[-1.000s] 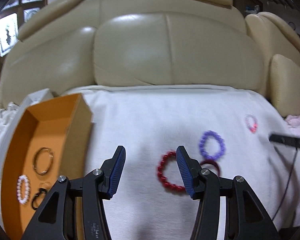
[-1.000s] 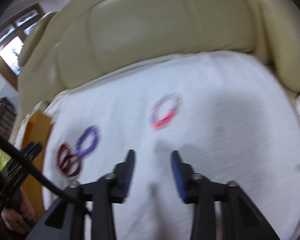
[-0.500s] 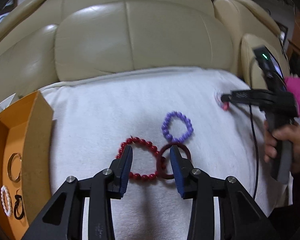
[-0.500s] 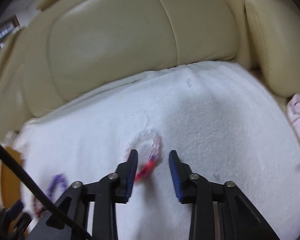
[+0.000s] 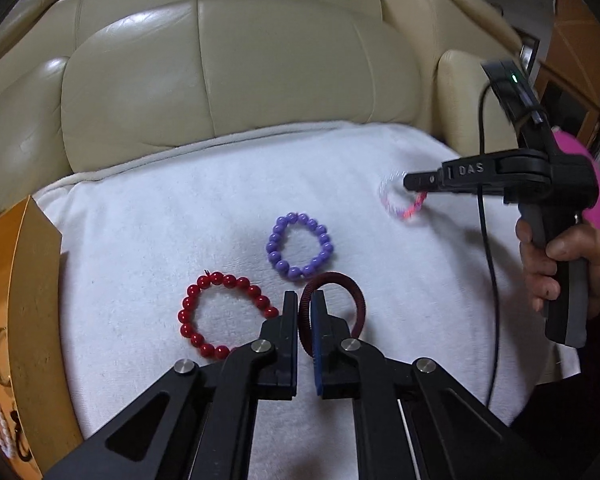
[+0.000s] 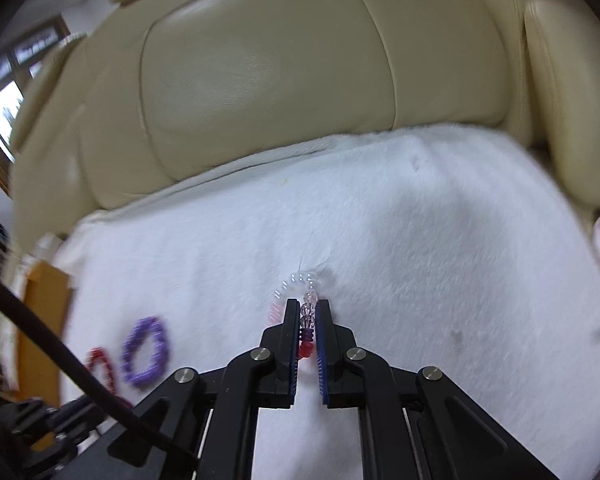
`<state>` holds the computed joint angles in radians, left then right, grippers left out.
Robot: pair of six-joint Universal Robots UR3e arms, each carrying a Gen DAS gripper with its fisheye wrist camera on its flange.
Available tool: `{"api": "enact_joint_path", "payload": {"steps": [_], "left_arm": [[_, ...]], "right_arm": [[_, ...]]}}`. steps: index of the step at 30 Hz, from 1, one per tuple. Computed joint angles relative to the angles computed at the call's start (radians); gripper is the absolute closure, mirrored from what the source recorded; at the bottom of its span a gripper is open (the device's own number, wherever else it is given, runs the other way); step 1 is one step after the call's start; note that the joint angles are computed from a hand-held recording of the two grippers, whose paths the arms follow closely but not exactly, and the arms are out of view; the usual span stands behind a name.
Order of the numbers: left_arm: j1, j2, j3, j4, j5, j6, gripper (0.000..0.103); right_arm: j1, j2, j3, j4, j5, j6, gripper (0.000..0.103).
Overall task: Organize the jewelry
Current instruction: 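Lift and carry dark red ring and pink bracelet toward orange box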
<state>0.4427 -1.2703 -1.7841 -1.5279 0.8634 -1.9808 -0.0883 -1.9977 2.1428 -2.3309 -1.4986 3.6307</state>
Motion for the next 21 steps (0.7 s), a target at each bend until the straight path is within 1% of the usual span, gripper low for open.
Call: {"api": "enact_joint_path", "payload": {"steps": [3, 5, 7, 10, 12, 14, 16, 18, 21], "left_arm": [[0.046, -0.006, 0.046, -0.093, -0.04, 0.045, 0.097], [0.078, -0.023, 0.094, -0.172, -0.067, 0.067, 0.097], [0.101, -0.012, 0.093, -0.172, -0.082, 0.061, 0.097], [0.1, -0.022, 0.088, -0.126, -0.09, 0.017, 0.097], [0.09, -0.014, 0.069, -0.077, -0.08, -0.019, 0.097], [0.093, -0.011, 0.062, -0.065, -0.073, -0.032, 0.097], [0.102, -0.009, 0.063, -0.061, -0.069, -0.036, 0.097], [0.116, -0.009, 0.066, -0.056, -0.074, -0.046, 0.097], [0.14, -0.013, 0.073, -0.048, -0.08, -0.081, 0.097]], "right_arm": [[-0.127, -0.148, 0.066, 0.055, 0.185, -0.052, 0.095], [-0.16, -0.209, 0.076, 0.088, 0.244, -0.066, 0.095], [-0.18, -0.259, 0.085, 0.116, 0.293, -0.074, 0.095], [-0.234, -0.301, 0.096, 0.145, 0.384, -0.085, 0.095], [-0.237, -0.293, 0.102, 0.122, 0.393, -0.079, 0.095], [-0.23, -0.277, 0.106, 0.091, 0.403, -0.072, 0.095], [-0.21, -0.245, 0.1, 0.062, 0.387, -0.073, 0.095], [-0.159, -0.198, 0.084, 0.025, 0.33, -0.053, 0.095], [-0.136, -0.172, 0.082, -0.002, 0.317, -0.037, 0.095]]}}
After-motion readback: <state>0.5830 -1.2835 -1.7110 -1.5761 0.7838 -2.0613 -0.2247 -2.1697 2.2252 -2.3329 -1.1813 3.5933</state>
